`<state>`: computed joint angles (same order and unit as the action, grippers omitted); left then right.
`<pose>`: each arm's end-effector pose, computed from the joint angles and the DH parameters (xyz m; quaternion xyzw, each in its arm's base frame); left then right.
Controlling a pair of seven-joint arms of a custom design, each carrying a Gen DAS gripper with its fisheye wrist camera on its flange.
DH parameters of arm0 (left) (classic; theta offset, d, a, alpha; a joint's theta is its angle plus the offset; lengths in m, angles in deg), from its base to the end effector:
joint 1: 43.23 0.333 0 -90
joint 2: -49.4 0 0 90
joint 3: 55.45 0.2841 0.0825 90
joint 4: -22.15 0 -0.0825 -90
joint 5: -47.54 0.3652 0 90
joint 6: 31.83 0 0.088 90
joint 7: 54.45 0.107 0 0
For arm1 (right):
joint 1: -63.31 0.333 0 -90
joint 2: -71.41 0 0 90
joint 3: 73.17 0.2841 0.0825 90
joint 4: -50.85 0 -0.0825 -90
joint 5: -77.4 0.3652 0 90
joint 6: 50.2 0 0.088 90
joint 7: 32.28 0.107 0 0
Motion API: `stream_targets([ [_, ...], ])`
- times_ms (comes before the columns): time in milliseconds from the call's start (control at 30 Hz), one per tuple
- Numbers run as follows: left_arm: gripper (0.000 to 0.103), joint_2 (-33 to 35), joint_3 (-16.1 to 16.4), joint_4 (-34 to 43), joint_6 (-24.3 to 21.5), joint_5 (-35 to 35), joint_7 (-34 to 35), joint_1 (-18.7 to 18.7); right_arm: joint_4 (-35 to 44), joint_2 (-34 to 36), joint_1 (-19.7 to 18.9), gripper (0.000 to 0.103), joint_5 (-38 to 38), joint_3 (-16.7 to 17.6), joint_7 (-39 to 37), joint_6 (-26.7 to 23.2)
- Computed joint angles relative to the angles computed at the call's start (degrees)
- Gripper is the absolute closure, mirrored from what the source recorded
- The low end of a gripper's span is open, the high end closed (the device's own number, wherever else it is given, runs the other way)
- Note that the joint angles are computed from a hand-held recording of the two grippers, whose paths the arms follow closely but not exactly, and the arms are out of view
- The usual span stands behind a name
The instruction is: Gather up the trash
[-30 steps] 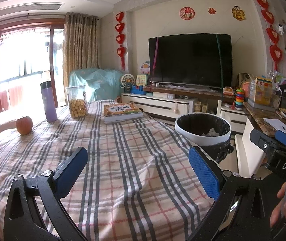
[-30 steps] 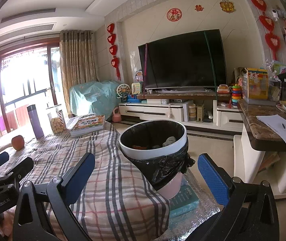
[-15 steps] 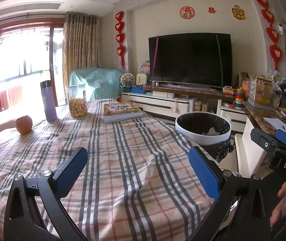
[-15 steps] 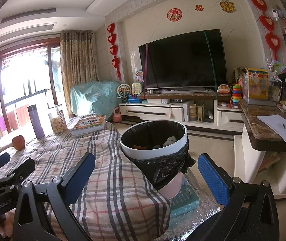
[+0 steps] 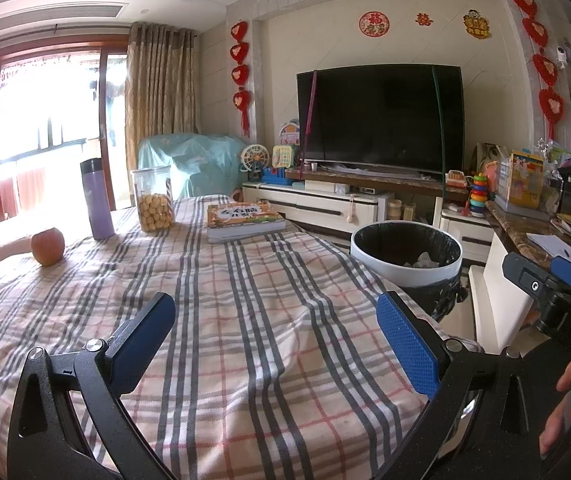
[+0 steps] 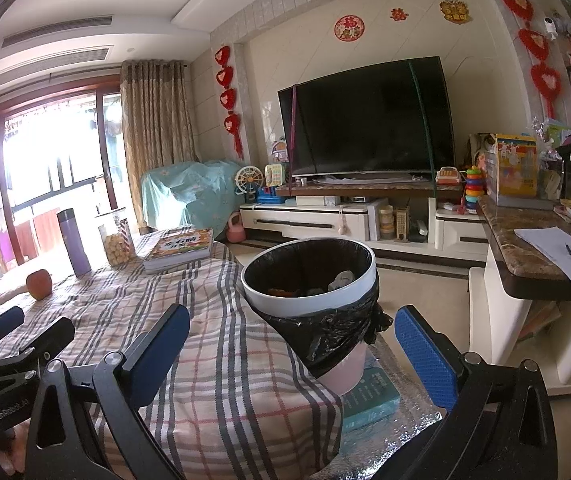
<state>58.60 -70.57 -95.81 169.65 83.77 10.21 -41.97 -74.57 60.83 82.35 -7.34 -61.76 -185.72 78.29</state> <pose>0.5478 -0.2003 0.4886 -0.4060 0.7010 -0.4959 0.3130 0.4586 0.2407 0.4886 -0.3795 0.7113 -0.4775 0.3493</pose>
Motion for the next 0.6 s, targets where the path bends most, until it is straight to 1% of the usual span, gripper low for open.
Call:
stream_targets([
  [600, 0.000, 0.4, -0.1, 0.0, -0.1, -0.5, 0.6, -0.2, 0.0, 0.0, 0.0, 0.000, -0.1, -0.1, 0.2, 0.2],
])
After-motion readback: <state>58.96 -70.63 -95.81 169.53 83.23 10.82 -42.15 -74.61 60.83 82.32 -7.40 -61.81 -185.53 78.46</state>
